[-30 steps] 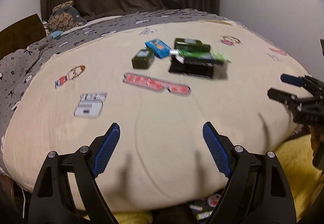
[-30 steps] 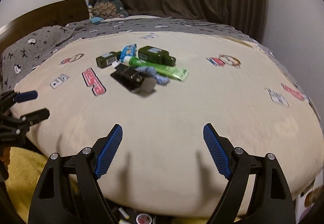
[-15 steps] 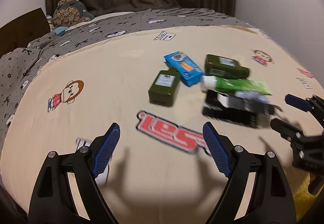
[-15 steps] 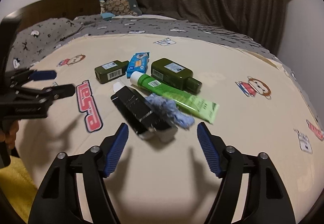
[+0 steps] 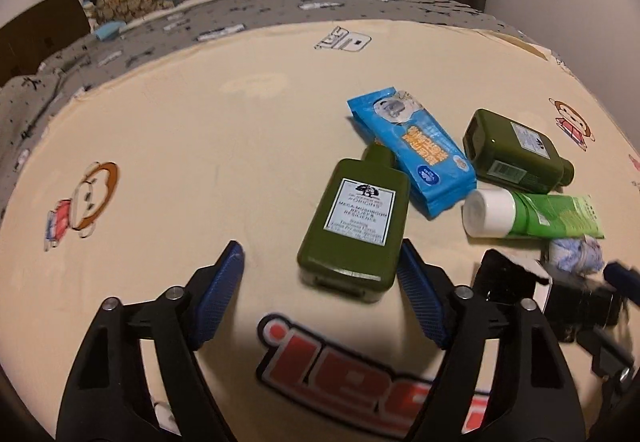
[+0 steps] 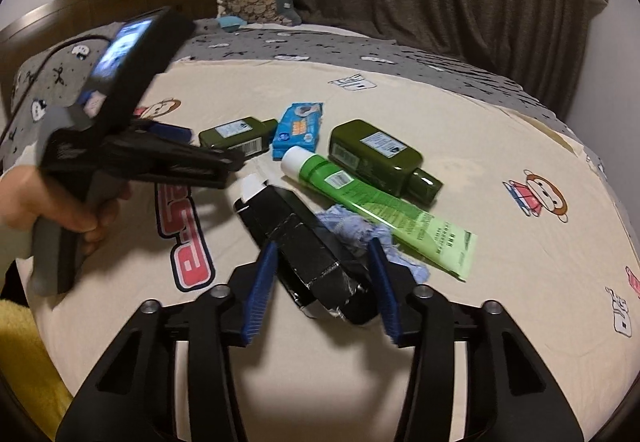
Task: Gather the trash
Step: 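Grasp the black case with right tool while left tool grasps the olive-green bottle, then lower both tools into the bin and open to drop case and bottle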
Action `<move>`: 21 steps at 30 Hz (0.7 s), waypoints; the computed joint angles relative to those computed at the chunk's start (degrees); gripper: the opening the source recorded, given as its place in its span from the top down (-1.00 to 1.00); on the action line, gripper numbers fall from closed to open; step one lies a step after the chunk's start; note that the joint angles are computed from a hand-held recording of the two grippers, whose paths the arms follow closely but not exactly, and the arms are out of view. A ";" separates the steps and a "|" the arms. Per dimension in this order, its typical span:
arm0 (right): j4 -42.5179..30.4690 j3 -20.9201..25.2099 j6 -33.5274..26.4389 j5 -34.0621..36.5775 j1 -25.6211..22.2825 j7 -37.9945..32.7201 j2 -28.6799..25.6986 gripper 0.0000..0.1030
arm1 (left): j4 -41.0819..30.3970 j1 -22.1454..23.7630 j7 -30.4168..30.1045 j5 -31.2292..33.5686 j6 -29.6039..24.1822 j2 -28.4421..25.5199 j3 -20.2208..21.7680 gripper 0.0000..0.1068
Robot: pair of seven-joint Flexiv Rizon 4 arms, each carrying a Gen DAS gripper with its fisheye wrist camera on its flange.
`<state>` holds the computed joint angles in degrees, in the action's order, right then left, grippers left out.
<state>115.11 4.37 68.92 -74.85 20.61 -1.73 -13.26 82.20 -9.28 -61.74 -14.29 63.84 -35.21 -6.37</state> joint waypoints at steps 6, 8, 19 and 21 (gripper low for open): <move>-1.56 -0.04 0.68 0.85 0.54 -2.41 -1.52 0.18 | -0.87 0.46 2.24 -0.20 -0.74 -0.25 -0.65 0.18; -2.22 -0.43 1.49 1.70 0.64 -2.77 -2.31 0.18 | -1.19 0.30 2.53 0.06 -0.76 -0.40 -0.41 0.19; -2.22 -1.09 1.24 4.24 2.15 -5.13 -2.06 0.52 | 9.32 3.75 7.98 -4.70 5.31 5.83 -3.51 0.20; -1.26 -0.53 0.25 3.71 2.53 -5.43 -0.69 0.58 | 12.75 4.82 9.94 -6.72 7.49 7.95 -4.70 0.21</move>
<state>113.85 3.84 69.17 -71.14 23.14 -7.17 -13.95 94.96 -4.46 -51.80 -21.02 71.34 -27.25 -11.07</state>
